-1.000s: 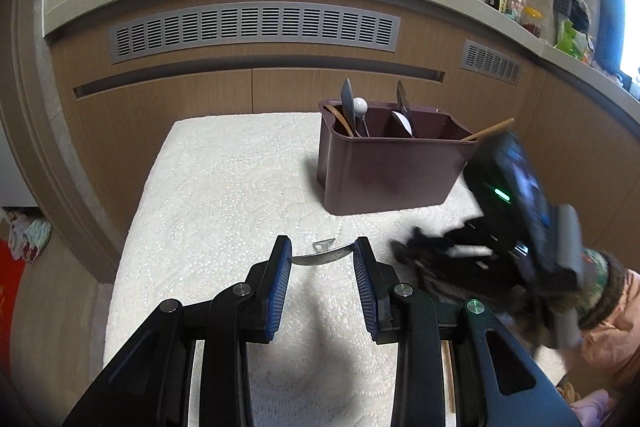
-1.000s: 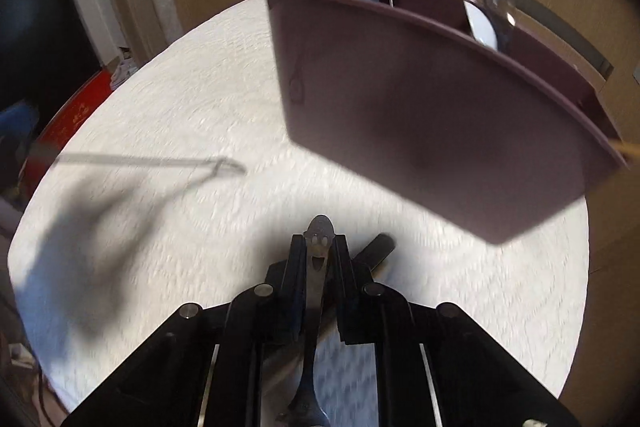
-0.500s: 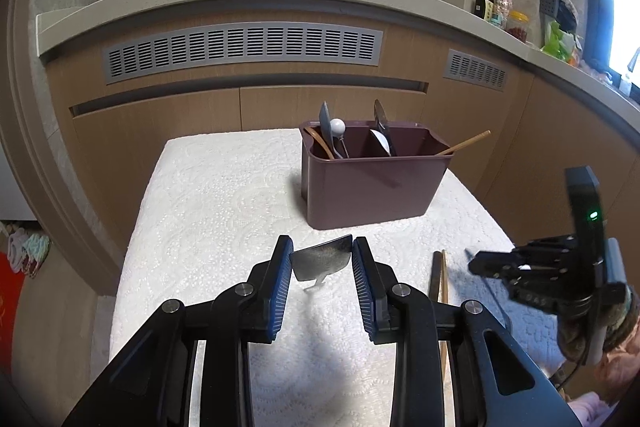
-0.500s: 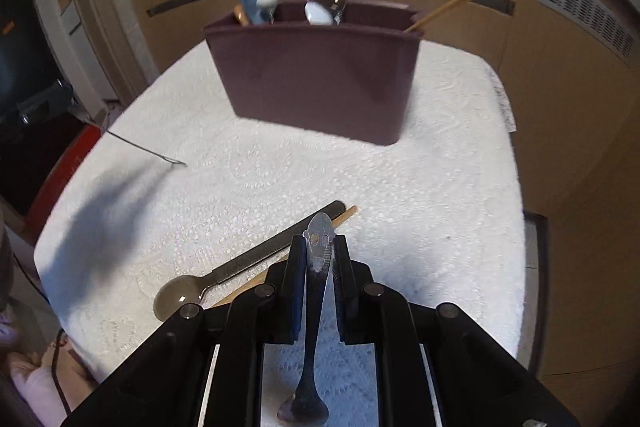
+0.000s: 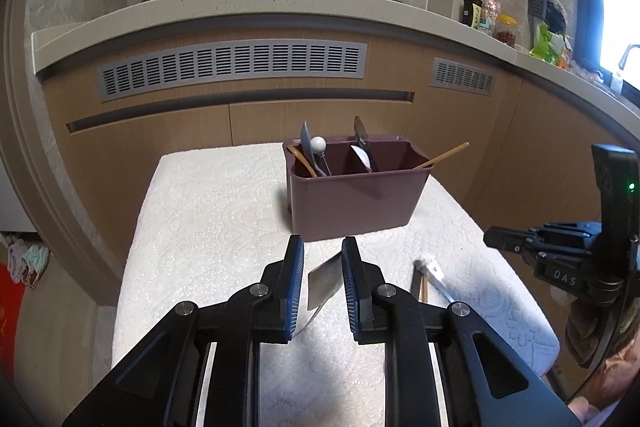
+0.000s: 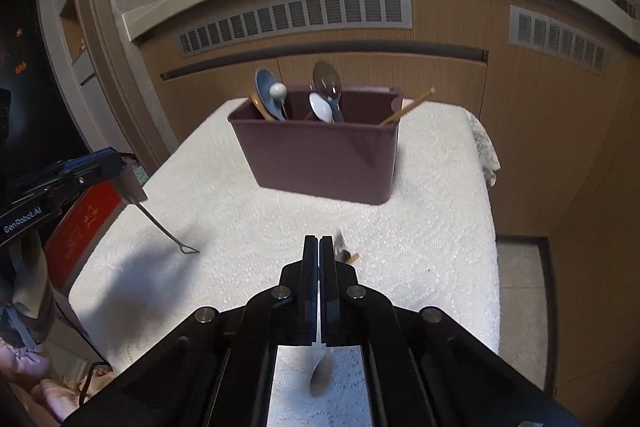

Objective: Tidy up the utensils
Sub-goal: 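Grasp the metal spatula spoon with the left tool while the right tool grasps the smiley-face spoon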

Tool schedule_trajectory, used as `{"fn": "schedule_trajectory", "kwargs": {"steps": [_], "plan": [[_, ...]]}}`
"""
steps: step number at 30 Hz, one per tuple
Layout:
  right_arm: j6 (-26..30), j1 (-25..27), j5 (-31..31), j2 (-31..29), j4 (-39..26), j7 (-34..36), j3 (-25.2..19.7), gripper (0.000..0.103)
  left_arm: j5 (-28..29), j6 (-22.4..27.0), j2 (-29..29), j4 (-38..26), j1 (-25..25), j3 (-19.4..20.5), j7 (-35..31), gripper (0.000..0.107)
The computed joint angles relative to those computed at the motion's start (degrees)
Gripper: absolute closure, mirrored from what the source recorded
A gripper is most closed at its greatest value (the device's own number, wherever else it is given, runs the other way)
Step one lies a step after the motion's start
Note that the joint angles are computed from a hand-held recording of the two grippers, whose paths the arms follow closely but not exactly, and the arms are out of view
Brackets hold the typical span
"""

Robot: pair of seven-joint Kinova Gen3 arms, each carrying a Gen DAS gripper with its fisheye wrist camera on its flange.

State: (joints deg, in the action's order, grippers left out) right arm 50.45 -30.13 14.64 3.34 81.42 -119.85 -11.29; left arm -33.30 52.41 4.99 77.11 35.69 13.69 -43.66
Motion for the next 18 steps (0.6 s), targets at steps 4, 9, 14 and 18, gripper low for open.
{"fn": "schedule_trajectory", "kwargs": {"steps": [4,9,14,18], "plan": [[0.64,-0.68,2.37,0.18,-0.14,0.29,-0.32,0.101,0.05,1.01,0.58,-0.48,0.14,-0.15,0.38,0.087],[3.07,-1.31,3.82,3.57,0.39,1.43,0.14,0.076,2.28,0.86,1.19,-0.06,-0.33,-0.61,-0.92,0.087],[4.98,-0.88,-0.62,9.88,-2.76,1.99,2.46,0.075,4.62,0.36,1.64,0.45,-1.19,-1.38,-1.97,0.087],[4.02,0.58,-5.31,12.99,-4.61,2.90,3.40,0.068,10.44,-1.86,2.18,0.53,-3.75,-1.87,-5.75,0.086]]}}
